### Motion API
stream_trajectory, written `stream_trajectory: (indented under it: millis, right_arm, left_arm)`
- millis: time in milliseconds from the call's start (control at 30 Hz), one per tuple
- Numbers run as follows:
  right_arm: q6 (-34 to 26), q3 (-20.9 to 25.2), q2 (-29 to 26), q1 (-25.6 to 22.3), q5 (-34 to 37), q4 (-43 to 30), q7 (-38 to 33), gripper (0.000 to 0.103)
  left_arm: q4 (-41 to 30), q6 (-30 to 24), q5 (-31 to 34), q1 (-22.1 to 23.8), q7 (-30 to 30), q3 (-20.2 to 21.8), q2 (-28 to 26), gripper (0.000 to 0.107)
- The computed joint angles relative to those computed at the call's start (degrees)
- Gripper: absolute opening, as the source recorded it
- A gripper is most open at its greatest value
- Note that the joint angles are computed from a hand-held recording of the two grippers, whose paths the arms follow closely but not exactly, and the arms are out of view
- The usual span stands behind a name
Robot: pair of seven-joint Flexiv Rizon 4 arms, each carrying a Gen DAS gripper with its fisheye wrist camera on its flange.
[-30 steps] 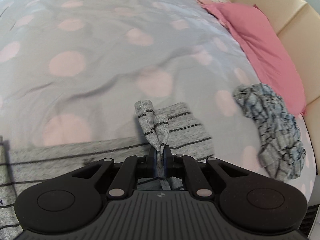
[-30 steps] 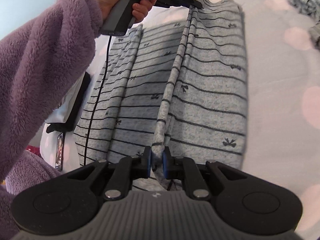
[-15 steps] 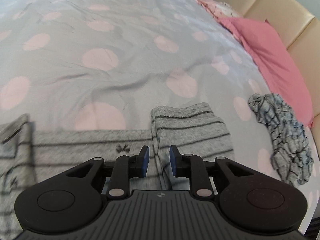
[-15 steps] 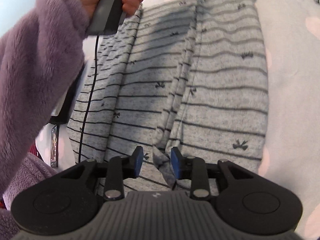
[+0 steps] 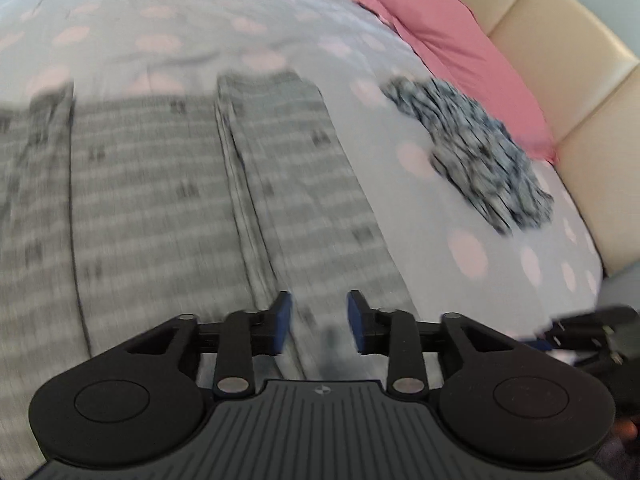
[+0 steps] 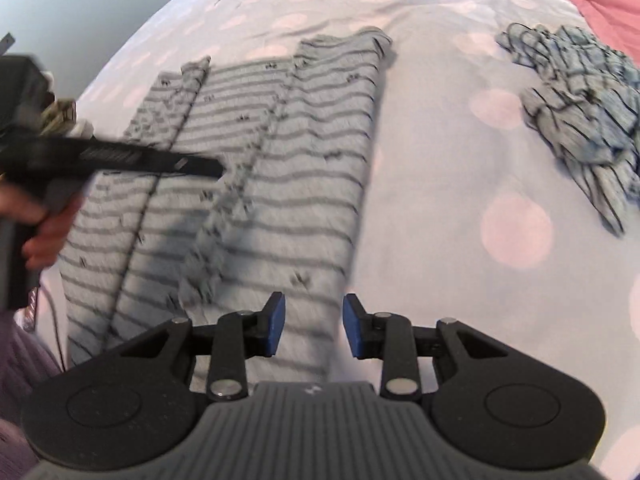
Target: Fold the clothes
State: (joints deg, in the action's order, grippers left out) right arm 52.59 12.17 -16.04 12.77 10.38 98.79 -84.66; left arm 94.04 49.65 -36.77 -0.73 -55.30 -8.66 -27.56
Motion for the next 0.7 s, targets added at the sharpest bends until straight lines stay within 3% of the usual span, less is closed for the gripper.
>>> stream_trajectory:
  millis: [167,367,500,567,600,700]
  right_arm:
    - [2.9,0.8,5.3,-0.2,0.8,8.4,-1.5,0.035]
    - [7.5,1.4,12.9,1.2,2.0,19.9,-0.8,0.035]
    - [10.7,1.6,14.7,3.1,2.6,24.8,-1.8,0.034]
    - [14.4,1.8,14.2,4.0,3.2,26.3,-2.9,0.027]
    - [15.7,1.8,13.7,4.3,4.0,26.5,-3.7,0.011]
    - [19.1,1.5,14.4,5.6,-4.6,29.7,1.1,0.007]
  left_arm:
    - [11.3,5.9,-6.1,-1.0,0.6,-0.4,6.6,0.043]
    - [18.3,6.4,-14.1,-2.7,0.3,-0.6,9.7,0.043]
    - [22.2,6.2,-16.7,-4.3,3.3,-0.3,11.5,0.043]
    - [23.7,5.0,-18.2,-4.7,5.1,-0.1,12.3,0.043]
    - [24.3,4.7,-18.7,-5.1,5.8,0.1,12.8,0.043]
    - [26.3,6.1,-20.5,-6.2,8.0,0.8,14.0,0.043]
